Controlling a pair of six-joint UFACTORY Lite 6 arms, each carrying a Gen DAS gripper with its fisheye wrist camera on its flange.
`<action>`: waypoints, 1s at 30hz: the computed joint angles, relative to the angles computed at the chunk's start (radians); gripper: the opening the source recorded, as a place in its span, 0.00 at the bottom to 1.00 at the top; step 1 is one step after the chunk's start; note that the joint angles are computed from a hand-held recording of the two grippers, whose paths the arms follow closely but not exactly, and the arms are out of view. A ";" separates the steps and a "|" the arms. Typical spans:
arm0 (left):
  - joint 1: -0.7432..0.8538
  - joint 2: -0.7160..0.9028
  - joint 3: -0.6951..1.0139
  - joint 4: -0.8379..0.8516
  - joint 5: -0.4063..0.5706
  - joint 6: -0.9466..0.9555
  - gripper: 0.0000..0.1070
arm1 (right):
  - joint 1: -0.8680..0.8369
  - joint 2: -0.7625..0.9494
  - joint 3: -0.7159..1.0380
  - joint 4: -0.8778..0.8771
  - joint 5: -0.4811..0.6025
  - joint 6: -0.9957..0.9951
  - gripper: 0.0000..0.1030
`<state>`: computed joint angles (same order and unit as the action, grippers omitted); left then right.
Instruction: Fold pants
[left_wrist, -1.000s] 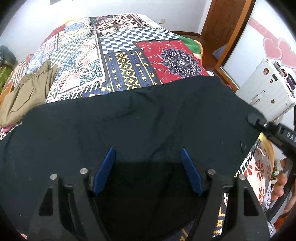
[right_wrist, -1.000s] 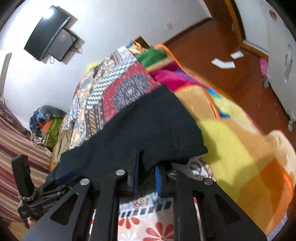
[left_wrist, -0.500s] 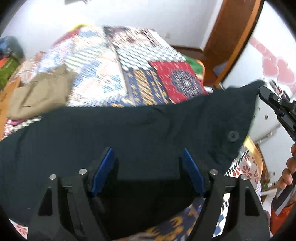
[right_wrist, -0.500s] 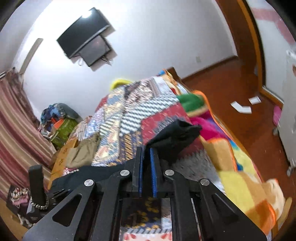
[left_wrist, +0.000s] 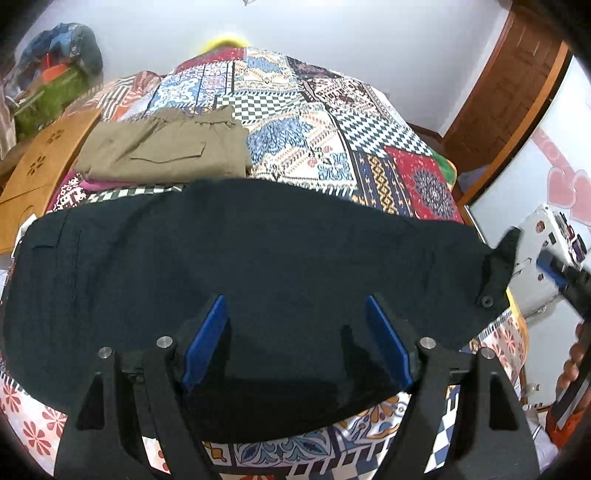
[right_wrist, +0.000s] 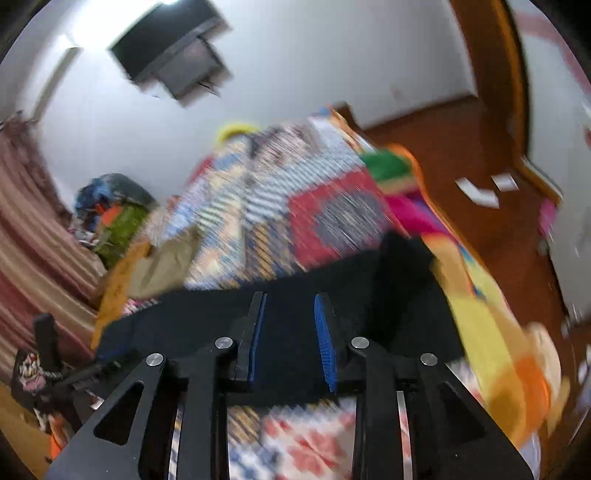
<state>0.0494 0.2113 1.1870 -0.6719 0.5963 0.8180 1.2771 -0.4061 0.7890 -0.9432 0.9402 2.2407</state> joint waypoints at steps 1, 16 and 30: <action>-0.009 -0.004 -0.009 -0.001 -0.006 0.002 0.72 | 0.022 -0.021 -0.022 0.023 0.013 0.019 0.24; -0.343 0.017 0.063 0.159 -0.073 -0.259 0.72 | 0.028 -0.257 -0.396 0.006 -0.263 0.329 0.44; -0.460 0.157 0.062 0.313 -0.150 -0.407 0.72 | -0.235 -0.200 -0.473 -0.360 -0.507 0.633 0.48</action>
<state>-0.4108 0.3679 1.2487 -0.3589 0.4461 0.4109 1.0424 -0.6063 0.3156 -1.3036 0.4331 2.8732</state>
